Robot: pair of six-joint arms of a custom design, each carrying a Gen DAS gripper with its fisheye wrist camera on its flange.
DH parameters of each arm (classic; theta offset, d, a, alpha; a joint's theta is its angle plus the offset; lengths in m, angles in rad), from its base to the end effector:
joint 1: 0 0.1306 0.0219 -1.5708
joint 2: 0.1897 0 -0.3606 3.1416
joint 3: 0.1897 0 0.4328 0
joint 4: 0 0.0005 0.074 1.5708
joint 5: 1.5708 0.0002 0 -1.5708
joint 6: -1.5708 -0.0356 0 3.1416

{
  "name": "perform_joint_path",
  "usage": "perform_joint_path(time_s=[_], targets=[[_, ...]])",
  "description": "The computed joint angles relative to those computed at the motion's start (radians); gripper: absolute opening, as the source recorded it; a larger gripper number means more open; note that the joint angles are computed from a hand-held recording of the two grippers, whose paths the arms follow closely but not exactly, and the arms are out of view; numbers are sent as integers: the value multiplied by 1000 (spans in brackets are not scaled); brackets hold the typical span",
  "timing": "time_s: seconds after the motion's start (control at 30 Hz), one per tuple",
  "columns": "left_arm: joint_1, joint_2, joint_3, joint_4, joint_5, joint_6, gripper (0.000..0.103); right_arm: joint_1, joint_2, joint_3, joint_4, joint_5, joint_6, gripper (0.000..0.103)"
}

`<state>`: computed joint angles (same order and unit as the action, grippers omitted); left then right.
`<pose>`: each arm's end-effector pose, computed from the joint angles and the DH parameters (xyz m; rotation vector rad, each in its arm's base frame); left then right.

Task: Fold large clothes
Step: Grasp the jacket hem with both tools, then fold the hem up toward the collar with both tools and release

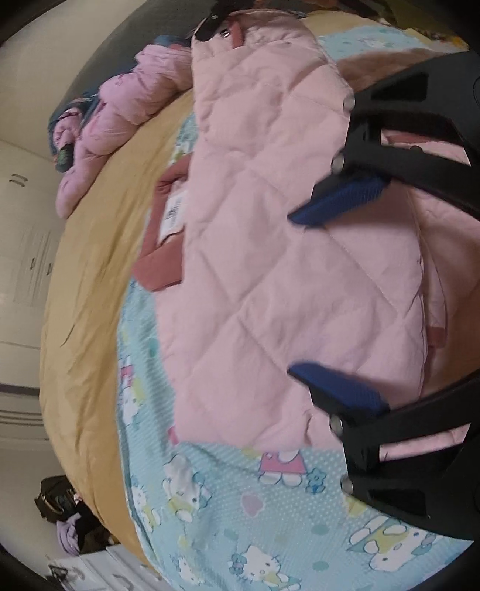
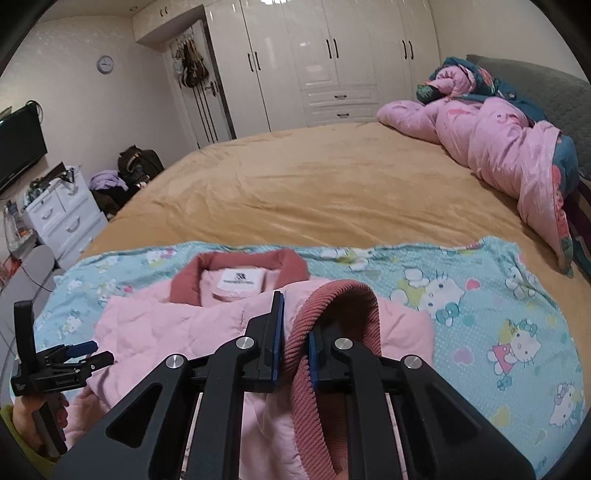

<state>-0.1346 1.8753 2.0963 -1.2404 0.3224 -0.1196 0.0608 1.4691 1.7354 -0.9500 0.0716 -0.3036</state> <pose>0.6638 -0.1018 0.4510 0.4418 2.5271 -0.4222 0.5551 0.0307 0.5344 0.3111 2.2334 0.1147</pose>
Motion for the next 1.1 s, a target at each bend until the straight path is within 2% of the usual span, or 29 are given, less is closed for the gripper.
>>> perform_joint_path(time_s=[0.17, 0.33, 0.37, 0.4, 0.43, 0.5, 0.53, 0.6, 0.67, 0.77, 0.93, 1.1], targets=[[-8, 6, -14, -13, -27, -29, 57, 2, 5, -18, -8, 12, -7, 11], [-6, 27, -7, -26, -29, -43, 57, 2, 15, -15, -31, 20, -14, 17], [-6, 30, -7, -29, -30, -48, 57, 4, 18, -10, -44, 24, -11, 23], [-6, 31, -9, -29, -31, -52, 57, 6, 23, -2, -61, 31, -11, 39], [-6, 33, -8, -31, -29, -55, 57, 8, 24, 2, -76, 41, -15, 48], [-6, 38, -4, -37, -23, -54, 57, 12, 13, -9, -81, 90, -30, 62], [-4, 42, 0, -41, -15, -51, 57, 17, 10, -9, -93, 137, -39, 65], [-3, 47, 4, -44, -12, -50, 57, 15, -9, -30, -73, 156, -58, 66], [-2, 46, 0, -38, -16, -57, 57, 18, -23, -47, -46, 115, -79, 66], [-2, 45, -6, -34, -17, -60, 57, 52, -7, -29, -42, 115, -44, 68], [-8, 42, -15, -28, -40, -74, 58, 125, 80, 66, -99, 124, 17, 77], [-1, 55, -3, -44, -17, -75, 58, 164, 166, 152, -166, 117, 33, 85]])
